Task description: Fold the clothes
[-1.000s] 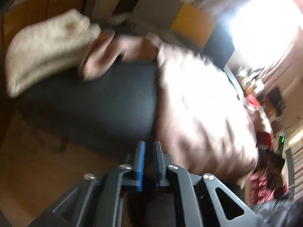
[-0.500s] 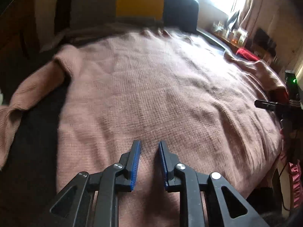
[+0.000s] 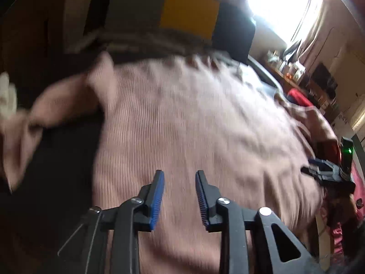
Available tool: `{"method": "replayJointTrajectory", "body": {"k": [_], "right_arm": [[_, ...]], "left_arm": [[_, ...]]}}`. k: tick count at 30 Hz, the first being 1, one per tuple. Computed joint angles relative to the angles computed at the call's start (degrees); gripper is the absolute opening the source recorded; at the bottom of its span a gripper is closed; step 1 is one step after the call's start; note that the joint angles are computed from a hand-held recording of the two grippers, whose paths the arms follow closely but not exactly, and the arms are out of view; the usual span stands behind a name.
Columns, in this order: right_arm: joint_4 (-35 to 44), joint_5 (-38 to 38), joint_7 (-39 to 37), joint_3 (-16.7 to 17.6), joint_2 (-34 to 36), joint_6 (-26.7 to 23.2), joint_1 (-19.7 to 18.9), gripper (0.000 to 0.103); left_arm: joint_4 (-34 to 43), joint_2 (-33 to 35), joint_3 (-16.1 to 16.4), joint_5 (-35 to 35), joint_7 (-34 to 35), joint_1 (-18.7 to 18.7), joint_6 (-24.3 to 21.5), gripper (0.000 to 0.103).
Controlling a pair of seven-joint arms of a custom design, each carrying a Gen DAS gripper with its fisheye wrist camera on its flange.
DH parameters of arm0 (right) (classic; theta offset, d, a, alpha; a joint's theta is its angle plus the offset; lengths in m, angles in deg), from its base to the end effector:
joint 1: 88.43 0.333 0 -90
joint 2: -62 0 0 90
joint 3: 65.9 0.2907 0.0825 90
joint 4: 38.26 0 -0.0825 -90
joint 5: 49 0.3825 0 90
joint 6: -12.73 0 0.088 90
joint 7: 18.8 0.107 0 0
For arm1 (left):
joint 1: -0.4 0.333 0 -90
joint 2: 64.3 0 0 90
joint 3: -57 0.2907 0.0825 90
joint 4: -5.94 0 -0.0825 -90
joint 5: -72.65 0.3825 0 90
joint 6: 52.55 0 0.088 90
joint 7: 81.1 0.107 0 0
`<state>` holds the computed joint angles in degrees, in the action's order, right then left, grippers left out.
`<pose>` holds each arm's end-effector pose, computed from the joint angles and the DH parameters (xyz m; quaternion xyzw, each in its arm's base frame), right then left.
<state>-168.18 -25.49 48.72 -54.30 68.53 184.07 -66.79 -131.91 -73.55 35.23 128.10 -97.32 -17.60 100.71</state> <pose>0.4907 0.2864 0.3512 -0.8360 0.4533 -0.1093 0.2893 0.3695 -0.3410 0.3809 -0.7648 0.5336 -0.3012 0.1992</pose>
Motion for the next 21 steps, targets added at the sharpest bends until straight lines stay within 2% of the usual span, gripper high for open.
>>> {"method": "replayJointTrajectory", "body": {"k": [3, 4, 5, 8, 12, 15, 16, 18, 21], "right_arm": [[4.0, 5.5, -7.0, 2.9, 0.9, 0.2, -0.5, 0.103], [6.6, 3.1, -5.9, 2.2, 2.6, 0.0, 0.6, 0.103], [10.2, -1.5, -2.2, 0.5, 5.3, -0.2, 2.5, 0.103], [19.8, -8.1, 5.0, -1.3, 12.3, -2.2, 5.0, 0.103], [36.4, -17.4, 16.1, -6.6, 24.4, -6.6, 9.7, 0.103], [48.2, -21.5, 24.2, -10.1, 32.5, -12.4, 11.6, 0.103], [50.2, -21.7, 26.0, -9.9, 34.0, -13.9, 11.2, 0.103], [53.5, -23.4, 29.2, -10.2, 36.3, -15.6, 11.3, 0.103], [58.3, -26.6, 32.5, -10.5, 39.3, -17.3, 12.0, 0.103]], "left_arm": [[5.9, 4.1, 1.2, 4.7, 0.8, 1.6, -2.1, 0.036], [8.2, 5.9, 1.9, 5.8, 1.4, 1.7, -2.6, 0.037], [10.7, 8.0, 2.8, 7.0, 2.1, 1.7, -3.2, 0.037], [17.2, 14.0, 5.6, 8.8, 4.5, 0.7, -4.7, 0.037], [22.8, 20.1, 9.7, 6.1, 8.4, -0.2, -6.8, 0.037], [21.6, 21.1, 11.9, 3.2, 7.8, -0.7, -7.9, 0.037], [19.5, 20.3, 12.8, 4.8, 4.7, -0.7, -6.0, 0.040], [15.9, 18.7, 14.0, 7.6, -1.2, -0.1, -3.3, 0.039], [15.6, 18.4, 13.6, 5.9, -0.7, 0.7, -6.3, 0.039]]}}
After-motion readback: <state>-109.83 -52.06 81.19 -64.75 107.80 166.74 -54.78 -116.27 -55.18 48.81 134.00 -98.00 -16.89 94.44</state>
